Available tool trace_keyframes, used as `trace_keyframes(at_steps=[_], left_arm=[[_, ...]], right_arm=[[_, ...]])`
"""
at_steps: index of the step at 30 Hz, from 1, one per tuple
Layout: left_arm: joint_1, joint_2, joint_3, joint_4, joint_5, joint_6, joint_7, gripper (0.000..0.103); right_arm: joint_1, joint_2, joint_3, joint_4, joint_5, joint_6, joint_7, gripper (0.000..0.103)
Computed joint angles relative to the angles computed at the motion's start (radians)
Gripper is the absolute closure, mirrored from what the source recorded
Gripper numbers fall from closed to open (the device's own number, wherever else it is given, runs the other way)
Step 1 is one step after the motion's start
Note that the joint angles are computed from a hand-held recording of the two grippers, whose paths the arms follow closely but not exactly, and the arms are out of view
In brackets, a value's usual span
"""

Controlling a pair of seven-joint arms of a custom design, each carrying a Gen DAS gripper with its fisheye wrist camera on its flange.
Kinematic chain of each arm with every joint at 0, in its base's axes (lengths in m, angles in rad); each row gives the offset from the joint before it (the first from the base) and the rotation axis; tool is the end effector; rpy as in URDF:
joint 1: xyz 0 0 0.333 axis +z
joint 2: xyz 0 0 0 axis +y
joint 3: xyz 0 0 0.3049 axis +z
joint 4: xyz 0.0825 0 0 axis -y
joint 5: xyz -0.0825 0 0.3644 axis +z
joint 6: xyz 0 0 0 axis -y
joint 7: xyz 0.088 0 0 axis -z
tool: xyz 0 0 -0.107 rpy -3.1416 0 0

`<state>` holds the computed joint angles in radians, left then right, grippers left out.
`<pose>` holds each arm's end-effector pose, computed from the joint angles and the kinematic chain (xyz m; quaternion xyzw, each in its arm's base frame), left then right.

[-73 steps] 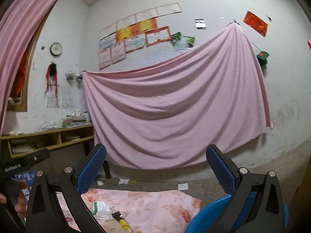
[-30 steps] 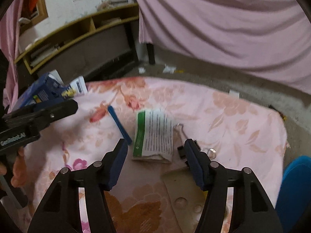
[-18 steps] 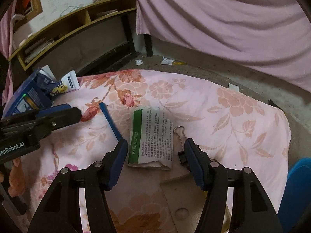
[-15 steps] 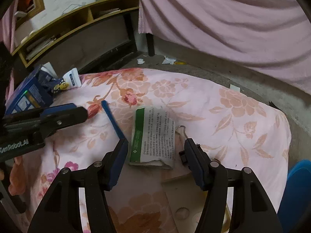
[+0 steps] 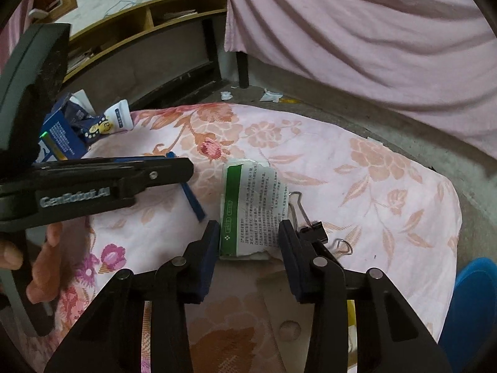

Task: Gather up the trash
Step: 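Lower the left gripper to the blue stick while the right approaches the green-white packet, then grasp the blue stick with the left gripper while the right grasps the SKIN NEEDLE packet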

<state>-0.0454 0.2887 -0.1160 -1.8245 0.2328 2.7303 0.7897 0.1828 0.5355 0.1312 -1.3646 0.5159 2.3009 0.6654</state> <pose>0.6448 -0.1068 0.4486 -0.8056 0.5049 -0.2698 0.1526 0.6893 0.2124 0.4549 -0.8985 0.3052 -0.0519 0.3111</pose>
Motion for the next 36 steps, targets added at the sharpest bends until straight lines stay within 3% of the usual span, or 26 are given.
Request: trace_keyframes(at_steps=[4,8,19,22,26,29,33,36], left_arm=[[-0.022,0.03,0.017,0.04,0.051,-0.028,-0.028,0.091],[-0.013,0.025,0.01,0.021,0.048,0.009,-0.019,0.103],[-0.006,-0.015,0.002,-0.043,0.043,0.055,-0.004,0.103],[0.038,-0.012,-0.05,-0.038,-0.07,0.032,0.103,0.103],[0.026,-0.005,-0.04,-0.029,-0.095,0.02,0.119,0.103],[0.028,0.012,-0.048,-0.007,-0.126,0.018,0.133,0.096],[0.052,0.03,-0.08,0.01,-0.211,0.052,0.191,0.068],[0.038,0.04,-0.061,0.03,-0.205,0.048,0.174,0.065]], right_arm=[[-0.01,-0.002,0.004,-0.005,0.021,0.009,0.004,0.071],[-0.015,-0.015,0.009,-0.025,0.041,0.026,-0.008,0.076],[-0.04,-0.046,0.022,-0.066,0.125,0.046,-0.059,0.091],[-0.046,-0.059,0.022,-0.083,0.148,0.057,-0.071,0.092],[-0.049,-0.06,0.018,-0.083,0.167,0.07,-0.067,0.093],[-0.055,-0.053,0.018,-0.073,0.179,0.065,-0.057,0.094],[-0.065,-0.052,0.018,-0.07,0.195,0.057,-0.053,0.094],[-0.074,-0.053,0.017,-0.068,0.206,0.05,-0.052,0.094]])
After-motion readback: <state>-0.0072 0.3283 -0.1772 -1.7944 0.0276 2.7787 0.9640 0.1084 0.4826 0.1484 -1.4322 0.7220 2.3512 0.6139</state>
